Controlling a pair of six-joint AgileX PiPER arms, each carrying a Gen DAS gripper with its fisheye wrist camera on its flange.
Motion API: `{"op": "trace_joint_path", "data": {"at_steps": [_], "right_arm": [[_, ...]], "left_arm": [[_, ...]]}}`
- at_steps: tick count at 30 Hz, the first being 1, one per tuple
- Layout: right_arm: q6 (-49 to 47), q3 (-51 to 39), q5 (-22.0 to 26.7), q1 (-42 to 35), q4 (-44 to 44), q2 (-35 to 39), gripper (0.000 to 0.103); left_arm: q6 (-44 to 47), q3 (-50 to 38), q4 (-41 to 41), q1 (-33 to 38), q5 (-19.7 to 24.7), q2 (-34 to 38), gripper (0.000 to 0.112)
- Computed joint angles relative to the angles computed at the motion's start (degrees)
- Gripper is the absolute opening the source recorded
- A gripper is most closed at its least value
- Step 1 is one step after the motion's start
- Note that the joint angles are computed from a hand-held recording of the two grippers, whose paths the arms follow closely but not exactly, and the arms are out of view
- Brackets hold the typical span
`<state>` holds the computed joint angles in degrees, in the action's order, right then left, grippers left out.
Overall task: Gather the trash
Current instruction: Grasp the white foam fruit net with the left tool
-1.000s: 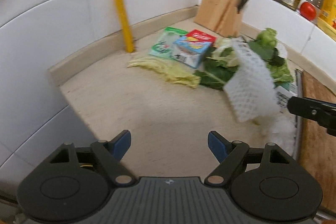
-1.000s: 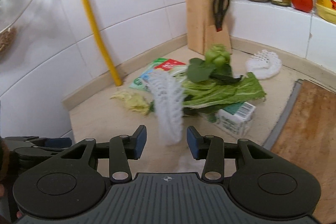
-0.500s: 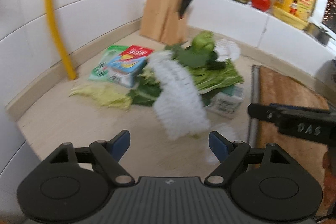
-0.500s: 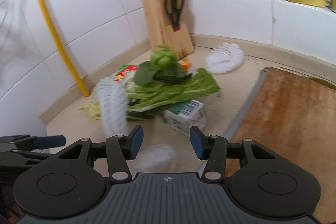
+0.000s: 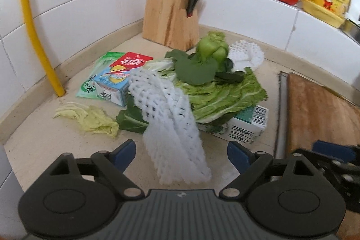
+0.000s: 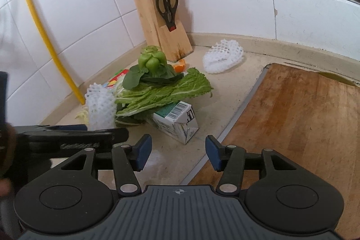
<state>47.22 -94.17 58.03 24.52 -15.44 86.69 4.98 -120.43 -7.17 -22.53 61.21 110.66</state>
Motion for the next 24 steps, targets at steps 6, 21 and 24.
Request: {"op": "trace_joint_path", "data": {"at_steps": [6,21,24], "right_arm": [[-5.6,-0.5,-1.8,-0.2,5.4,1.3,0.064],[-13.4,-10.1,2.2,3.3,8.8,11.5,0.074],[-13.3,-10.5,3.1,3.5,8.3,12.5,0.075]], "left_arm": [[-0.6,-3.4,-3.5,3.7,4.8,2.4,0.017],[5.0,8.7,-6.0,9.5,0.8,-6.4,0.016],[5.1,10.9,-5.4,9.5,0.0,-7.7,0.016]]}}
